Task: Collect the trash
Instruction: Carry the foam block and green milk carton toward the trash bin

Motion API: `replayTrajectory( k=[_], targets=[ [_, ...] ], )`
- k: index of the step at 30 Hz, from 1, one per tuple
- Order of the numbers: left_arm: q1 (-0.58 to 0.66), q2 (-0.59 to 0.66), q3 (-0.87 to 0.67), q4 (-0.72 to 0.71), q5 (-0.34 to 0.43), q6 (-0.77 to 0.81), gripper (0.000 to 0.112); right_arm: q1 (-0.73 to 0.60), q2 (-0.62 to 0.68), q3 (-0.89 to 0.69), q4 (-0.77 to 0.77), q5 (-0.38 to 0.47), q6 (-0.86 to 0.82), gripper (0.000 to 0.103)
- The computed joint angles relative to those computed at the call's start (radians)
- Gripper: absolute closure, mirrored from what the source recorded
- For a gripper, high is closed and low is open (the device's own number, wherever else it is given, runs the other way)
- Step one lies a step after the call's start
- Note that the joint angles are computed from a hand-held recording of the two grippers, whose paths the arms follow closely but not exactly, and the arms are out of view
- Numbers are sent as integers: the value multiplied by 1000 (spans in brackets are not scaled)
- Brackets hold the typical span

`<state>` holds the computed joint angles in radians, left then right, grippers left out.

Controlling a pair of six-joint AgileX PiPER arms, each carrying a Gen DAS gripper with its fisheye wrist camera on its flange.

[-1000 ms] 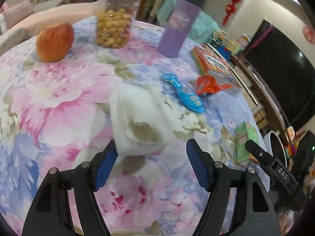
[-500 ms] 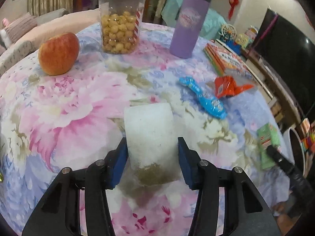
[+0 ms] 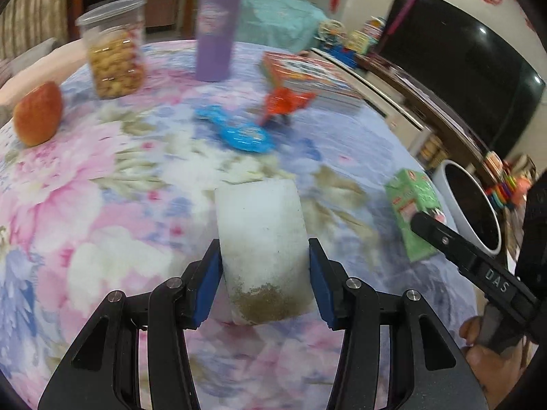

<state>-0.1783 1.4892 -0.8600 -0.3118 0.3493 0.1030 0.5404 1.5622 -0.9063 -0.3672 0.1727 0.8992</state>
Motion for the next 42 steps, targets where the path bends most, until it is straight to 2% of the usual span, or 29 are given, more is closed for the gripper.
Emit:
replayTrajectory(
  k=[8, 17, 23, 25, 33, 42],
  targets=[
    [-123, 9, -46, 118, 18, -148, 64, -45, -109, 64, 19, 21, -42, 54],
    [-263, 42, -125, 266, 41, -319, 64, -118, -232, 144, 174, 32, -223, 54],
    [-340, 77, -183, 341, 62, -404, 64, -206, -318, 199, 409, 37, -478, 54],
    [-360, 86, -197, 359, 64, -426, 64, -228, -343, 210, 430, 46, -507, 54],
    [-446, 137, -282, 450, 103, -521, 64, -387, -416, 247, 755, 87, -878, 54],
    [-526, 214, -403, 495, 151, -556, 64, -544, -458, 271, 985, 153, -1154, 54]
  ],
)
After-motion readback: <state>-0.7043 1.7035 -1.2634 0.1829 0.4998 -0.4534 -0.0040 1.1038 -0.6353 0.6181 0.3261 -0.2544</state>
